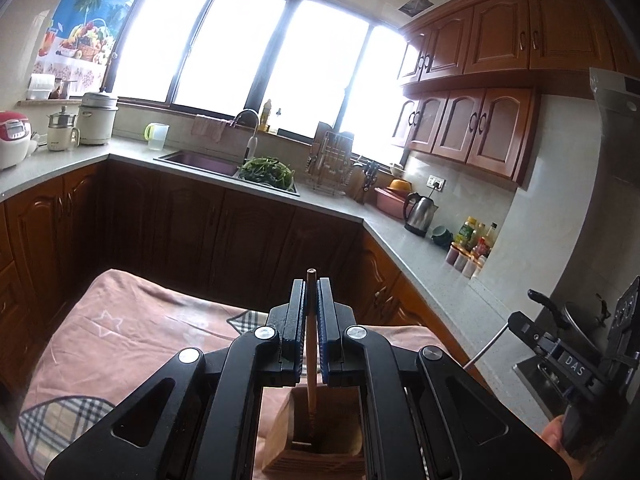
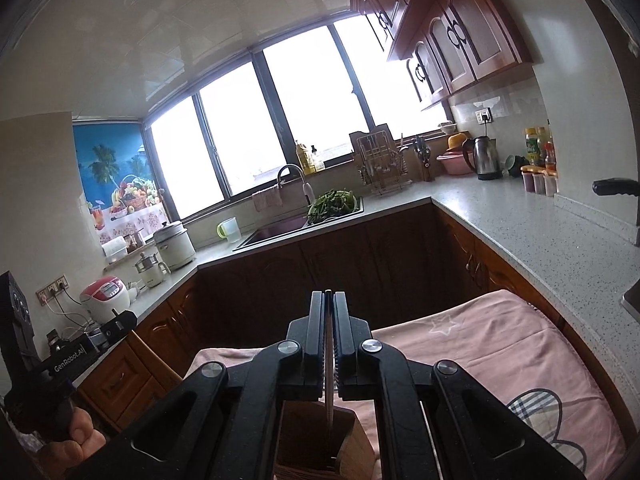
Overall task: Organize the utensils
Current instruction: 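Lift both held chopsticks and lower them into the wooden utensil holder, then open both grippers to release the chopsticks inside the holder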
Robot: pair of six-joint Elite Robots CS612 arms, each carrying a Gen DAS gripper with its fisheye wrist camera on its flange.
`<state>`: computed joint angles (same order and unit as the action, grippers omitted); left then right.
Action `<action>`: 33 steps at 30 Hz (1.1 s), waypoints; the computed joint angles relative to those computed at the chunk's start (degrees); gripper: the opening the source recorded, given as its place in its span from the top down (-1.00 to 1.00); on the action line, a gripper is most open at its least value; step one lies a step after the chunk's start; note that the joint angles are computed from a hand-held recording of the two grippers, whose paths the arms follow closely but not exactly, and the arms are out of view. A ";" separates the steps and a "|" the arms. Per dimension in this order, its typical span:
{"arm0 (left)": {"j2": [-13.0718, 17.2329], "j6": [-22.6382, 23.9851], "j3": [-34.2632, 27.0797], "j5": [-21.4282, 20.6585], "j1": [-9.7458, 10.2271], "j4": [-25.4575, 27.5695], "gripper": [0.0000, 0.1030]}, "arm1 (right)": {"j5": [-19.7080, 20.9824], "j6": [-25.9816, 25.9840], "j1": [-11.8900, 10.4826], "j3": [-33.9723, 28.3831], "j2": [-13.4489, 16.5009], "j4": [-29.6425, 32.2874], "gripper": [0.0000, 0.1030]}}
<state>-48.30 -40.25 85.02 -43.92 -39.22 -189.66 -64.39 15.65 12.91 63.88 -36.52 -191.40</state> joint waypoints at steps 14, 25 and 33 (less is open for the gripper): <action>2.80 -5.76 -2.31 -2.20 0.70 9.66 0.88 | 0.20 0.35 0.51 -2.36 3.02 5.27 0.93; 1.71 -7.75 -1.50 -4.66 1.27 12.77 0.35 | 2.35 2.40 -0.10 -2.67 3.01 7.88 0.82; -0.32 -9.55 1.43 -4.41 0.43 12.99 -0.48 | 4.84 5.02 -0.88 0.74 1.36 5.08 -0.24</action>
